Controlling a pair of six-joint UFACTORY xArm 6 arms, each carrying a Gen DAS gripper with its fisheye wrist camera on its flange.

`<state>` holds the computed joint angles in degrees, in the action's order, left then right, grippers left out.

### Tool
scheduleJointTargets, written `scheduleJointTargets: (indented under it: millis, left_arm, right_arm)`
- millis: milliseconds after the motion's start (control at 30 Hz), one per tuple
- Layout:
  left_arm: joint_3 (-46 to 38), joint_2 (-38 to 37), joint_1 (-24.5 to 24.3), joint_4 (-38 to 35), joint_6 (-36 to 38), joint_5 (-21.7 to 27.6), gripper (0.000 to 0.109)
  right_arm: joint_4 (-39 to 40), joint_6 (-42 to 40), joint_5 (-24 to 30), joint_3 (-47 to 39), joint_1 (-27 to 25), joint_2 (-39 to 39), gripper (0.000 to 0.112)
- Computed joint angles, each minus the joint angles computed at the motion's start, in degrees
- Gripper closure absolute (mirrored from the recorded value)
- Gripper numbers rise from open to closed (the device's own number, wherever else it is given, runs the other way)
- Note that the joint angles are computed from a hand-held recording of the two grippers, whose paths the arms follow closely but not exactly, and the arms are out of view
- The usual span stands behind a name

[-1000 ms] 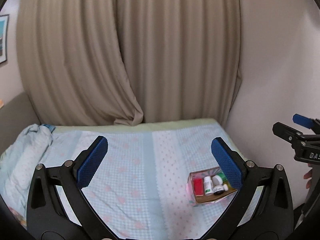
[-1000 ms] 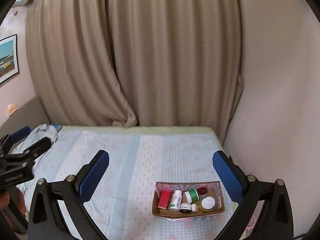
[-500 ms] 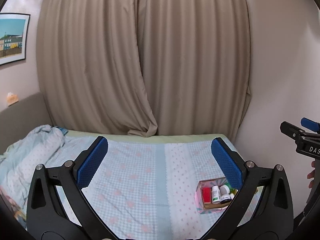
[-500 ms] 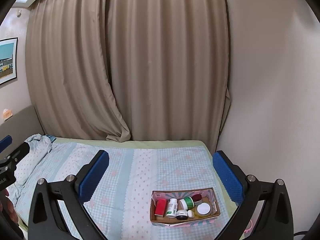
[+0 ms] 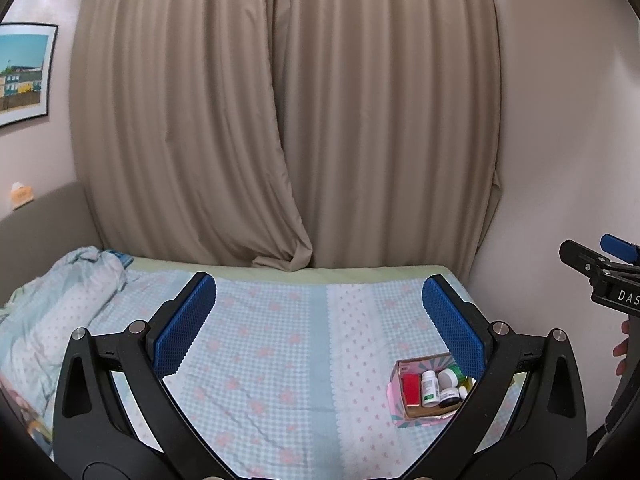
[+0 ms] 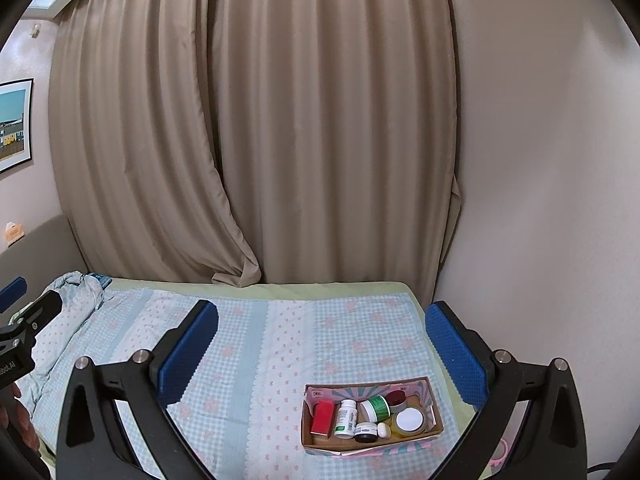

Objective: Organize rigid objects

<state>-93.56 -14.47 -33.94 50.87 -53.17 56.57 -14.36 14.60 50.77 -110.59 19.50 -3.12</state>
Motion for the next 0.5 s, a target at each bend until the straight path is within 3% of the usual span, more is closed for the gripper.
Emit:
scheduleJointTargets:
  millis: [500]
  left_arm:
    - [-0.3, 0.4, -0.8, 0.9, 0.4, 0.6, 0.006]
  right_arm:
    - [0.8, -0.2, 0.8, -1.1, 0.0, 0.3, 0.009]
